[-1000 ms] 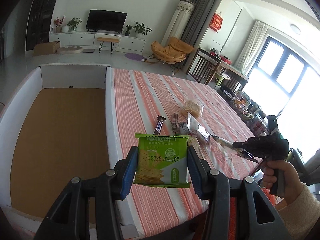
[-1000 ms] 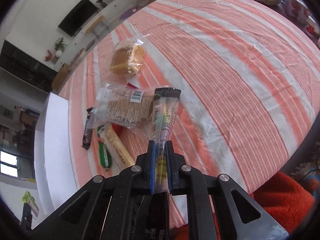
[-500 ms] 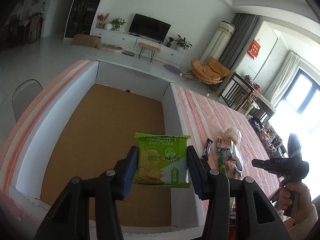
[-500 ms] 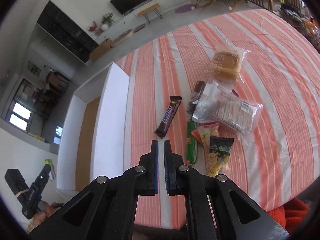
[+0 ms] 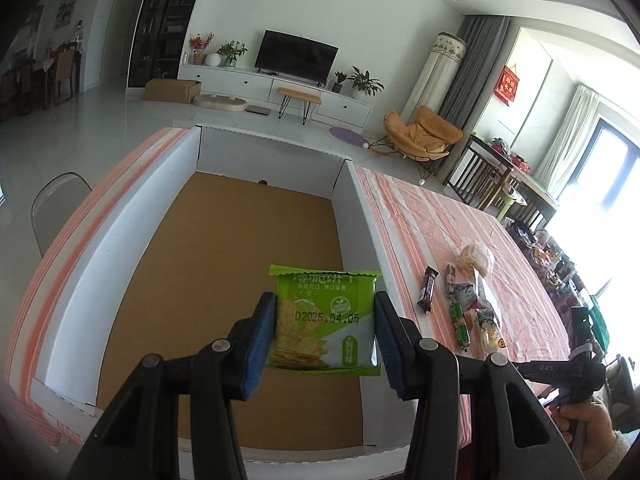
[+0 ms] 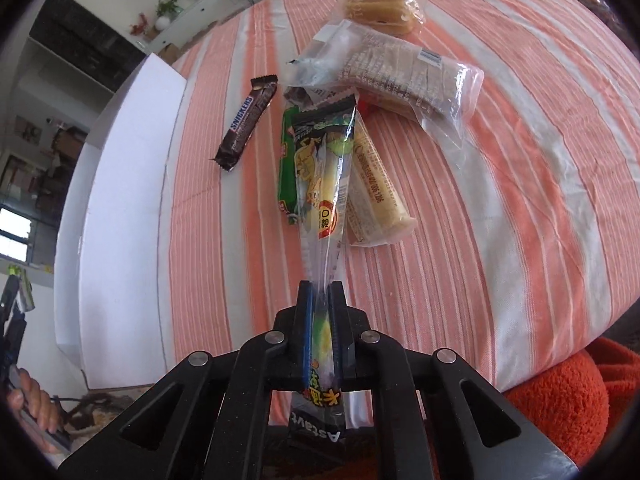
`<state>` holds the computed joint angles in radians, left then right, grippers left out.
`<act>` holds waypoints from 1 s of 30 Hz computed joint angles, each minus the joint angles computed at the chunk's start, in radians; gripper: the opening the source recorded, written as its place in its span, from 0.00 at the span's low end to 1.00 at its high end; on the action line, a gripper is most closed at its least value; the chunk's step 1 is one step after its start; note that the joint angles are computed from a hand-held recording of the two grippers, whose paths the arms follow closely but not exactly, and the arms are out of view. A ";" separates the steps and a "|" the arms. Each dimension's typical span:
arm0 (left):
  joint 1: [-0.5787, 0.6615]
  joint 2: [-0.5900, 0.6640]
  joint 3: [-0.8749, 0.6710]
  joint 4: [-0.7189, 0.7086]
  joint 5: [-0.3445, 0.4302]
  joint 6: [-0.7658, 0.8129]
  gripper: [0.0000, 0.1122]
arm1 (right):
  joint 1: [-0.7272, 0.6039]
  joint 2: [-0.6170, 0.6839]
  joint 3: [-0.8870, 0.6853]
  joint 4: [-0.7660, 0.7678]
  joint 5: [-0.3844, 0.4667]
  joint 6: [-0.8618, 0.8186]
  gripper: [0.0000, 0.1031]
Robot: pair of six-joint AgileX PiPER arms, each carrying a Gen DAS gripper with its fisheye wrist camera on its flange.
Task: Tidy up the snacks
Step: 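Carry the cracker packet into the box with the left gripper while the right gripper carries the stick snack there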
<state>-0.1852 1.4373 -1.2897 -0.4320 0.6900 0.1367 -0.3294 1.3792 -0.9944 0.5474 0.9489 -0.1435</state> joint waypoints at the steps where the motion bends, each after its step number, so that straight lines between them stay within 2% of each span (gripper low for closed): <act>1: 0.008 0.000 0.001 0.004 0.001 -0.006 0.43 | -0.014 -0.025 -0.031 0.036 0.031 -0.021 0.06; 5: 0.046 0.025 -0.003 0.009 0.008 -0.021 0.43 | 0.013 -0.044 -0.221 0.162 0.127 -0.027 0.04; 10: 0.071 0.032 -0.005 0.041 0.005 -0.040 0.43 | 0.269 0.100 -0.503 0.240 0.076 0.095 0.04; 13: 0.078 0.031 -0.013 0.071 0.015 -0.070 0.43 | 0.375 0.202 -0.638 0.267 0.067 0.135 0.04; 15: 0.086 0.017 -0.007 0.074 0.016 -0.070 0.43 | 0.404 0.239 -0.693 0.239 0.087 0.146 0.08; 16: 0.089 0.009 -0.002 0.078 0.015 -0.069 0.43 | 0.400 0.240 -0.694 0.220 0.106 0.150 0.13; 18: 0.096 0.001 0.003 0.079 0.014 -0.059 0.43 | 0.384 0.224 -0.667 0.128 0.146 0.119 0.42; 19: 0.099 -0.003 0.007 0.076 0.015 -0.054 0.43 | 0.385 0.216 -0.649 0.059 0.170 0.072 0.66; 20: 0.104 -0.005 0.012 0.067 0.014 -0.045 0.43 | 0.397 0.224 -0.634 -0.025 0.204 -0.001 0.69; 22: 0.097 0.001 0.008 0.063 0.013 -0.046 0.43 | 0.416 0.219 -0.522 -0.155 0.236 -0.159 0.69; 25: 0.071 0.022 -0.004 0.054 0.005 -0.046 0.43 | 0.427 0.213 -0.315 -0.194 0.216 -0.285 0.68; 28: 0.040 0.049 -0.020 0.039 -0.001 -0.051 0.43 | 0.477 0.213 -0.158 -0.282 0.035 -0.311 0.67; 29: 0.036 0.053 -0.026 0.026 0.006 -0.044 0.43 | 0.485 0.222 -0.134 -0.288 -0.012 -0.315 0.63; 30: 0.030 0.055 -0.029 0.022 0.009 -0.041 0.43 | 0.489 0.232 -0.122 -0.299 -0.046 -0.303 0.54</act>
